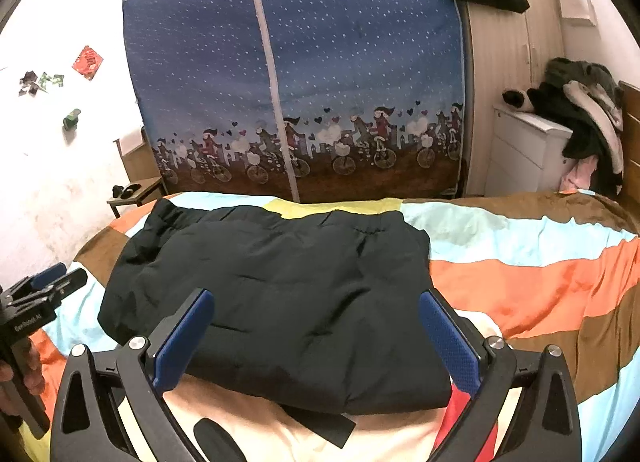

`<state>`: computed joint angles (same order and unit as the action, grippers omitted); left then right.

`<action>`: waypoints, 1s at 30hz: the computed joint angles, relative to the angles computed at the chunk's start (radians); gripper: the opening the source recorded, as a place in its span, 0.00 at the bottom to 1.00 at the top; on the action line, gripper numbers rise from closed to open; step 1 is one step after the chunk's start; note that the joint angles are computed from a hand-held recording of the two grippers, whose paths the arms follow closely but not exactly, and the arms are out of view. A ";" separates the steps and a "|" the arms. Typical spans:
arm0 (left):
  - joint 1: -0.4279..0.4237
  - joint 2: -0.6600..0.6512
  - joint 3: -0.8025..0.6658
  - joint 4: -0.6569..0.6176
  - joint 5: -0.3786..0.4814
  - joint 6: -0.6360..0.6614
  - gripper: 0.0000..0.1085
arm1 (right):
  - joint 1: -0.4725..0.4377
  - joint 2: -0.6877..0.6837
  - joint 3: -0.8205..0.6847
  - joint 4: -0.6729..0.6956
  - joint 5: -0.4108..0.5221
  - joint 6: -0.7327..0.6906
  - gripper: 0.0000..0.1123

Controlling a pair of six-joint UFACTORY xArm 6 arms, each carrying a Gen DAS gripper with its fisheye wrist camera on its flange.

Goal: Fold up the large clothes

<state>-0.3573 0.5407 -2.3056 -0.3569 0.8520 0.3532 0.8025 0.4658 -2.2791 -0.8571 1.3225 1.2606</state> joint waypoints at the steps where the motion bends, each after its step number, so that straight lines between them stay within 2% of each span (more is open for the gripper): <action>1: -0.001 -0.016 0.027 -0.005 -0.007 0.004 0.67 | 0.005 0.003 -0.004 -0.003 0.003 0.000 0.92; 8: 0.005 -0.126 0.214 -0.025 -0.088 0.074 0.67 | 0.042 0.023 -0.026 -0.027 0.012 -0.016 0.92; 24: 0.006 -0.310 0.510 -0.093 -0.235 0.184 0.67 | 0.105 0.037 -0.023 -0.065 0.040 0.032 0.92; 30: -0.005 -0.378 0.614 -0.119 -0.275 0.228 0.67 | 0.140 0.085 -0.084 -0.066 0.060 0.017 0.92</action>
